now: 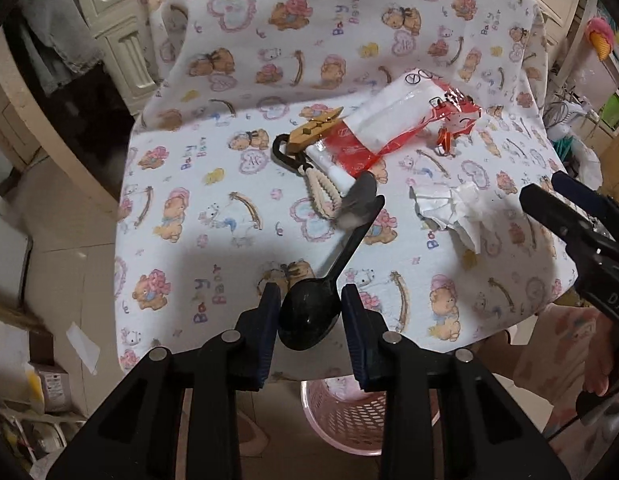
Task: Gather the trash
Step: 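Grasp the black plastic spoon with the left tool while the right tool grasps white tissue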
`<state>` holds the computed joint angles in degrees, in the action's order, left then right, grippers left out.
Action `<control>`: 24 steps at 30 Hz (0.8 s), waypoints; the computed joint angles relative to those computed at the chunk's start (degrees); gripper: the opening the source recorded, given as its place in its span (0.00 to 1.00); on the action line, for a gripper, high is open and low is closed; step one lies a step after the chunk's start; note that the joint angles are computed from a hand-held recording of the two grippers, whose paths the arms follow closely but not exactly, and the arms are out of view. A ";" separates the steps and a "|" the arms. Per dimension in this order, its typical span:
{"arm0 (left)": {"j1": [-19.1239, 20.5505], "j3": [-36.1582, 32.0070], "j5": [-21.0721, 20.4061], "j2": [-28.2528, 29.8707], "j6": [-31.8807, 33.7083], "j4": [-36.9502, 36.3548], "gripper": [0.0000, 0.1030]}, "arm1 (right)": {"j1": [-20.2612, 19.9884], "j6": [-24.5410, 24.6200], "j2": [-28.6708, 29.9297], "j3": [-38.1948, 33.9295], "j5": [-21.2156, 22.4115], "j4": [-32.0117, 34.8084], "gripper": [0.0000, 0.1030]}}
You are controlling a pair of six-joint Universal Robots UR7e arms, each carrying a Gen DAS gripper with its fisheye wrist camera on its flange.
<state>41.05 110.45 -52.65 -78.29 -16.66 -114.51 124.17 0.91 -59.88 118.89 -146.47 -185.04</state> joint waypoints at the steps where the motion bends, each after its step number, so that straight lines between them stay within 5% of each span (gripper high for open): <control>1: -0.20 0.32 -0.02 -0.15 -0.11 -0.93 0.29 | -0.01 0.15 0.01 0.02 0.13 0.10 0.70; 7: -0.65 2.30 -0.99 -2.31 -0.08 -6.93 0.29 | -0.78 2.44 -0.56 0.20 3.24 2.14 0.62; 16: -0.97 6.13 6.91 -2.99 0.35 -16.26 0.29 | -3.27 5.45 1.85 -1.06 7.55 5.14 0.46; 24: 0.28 6.22 4.60 -2.94 -0.24 -18.62 0.29 | -3.78 7.10 5.23 -3.17 4.63 4.82 0.36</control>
<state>41.33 116.67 -48.05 -81.23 -16.90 -133.13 120.39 8.01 -54.65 115.72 -141.83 -180.22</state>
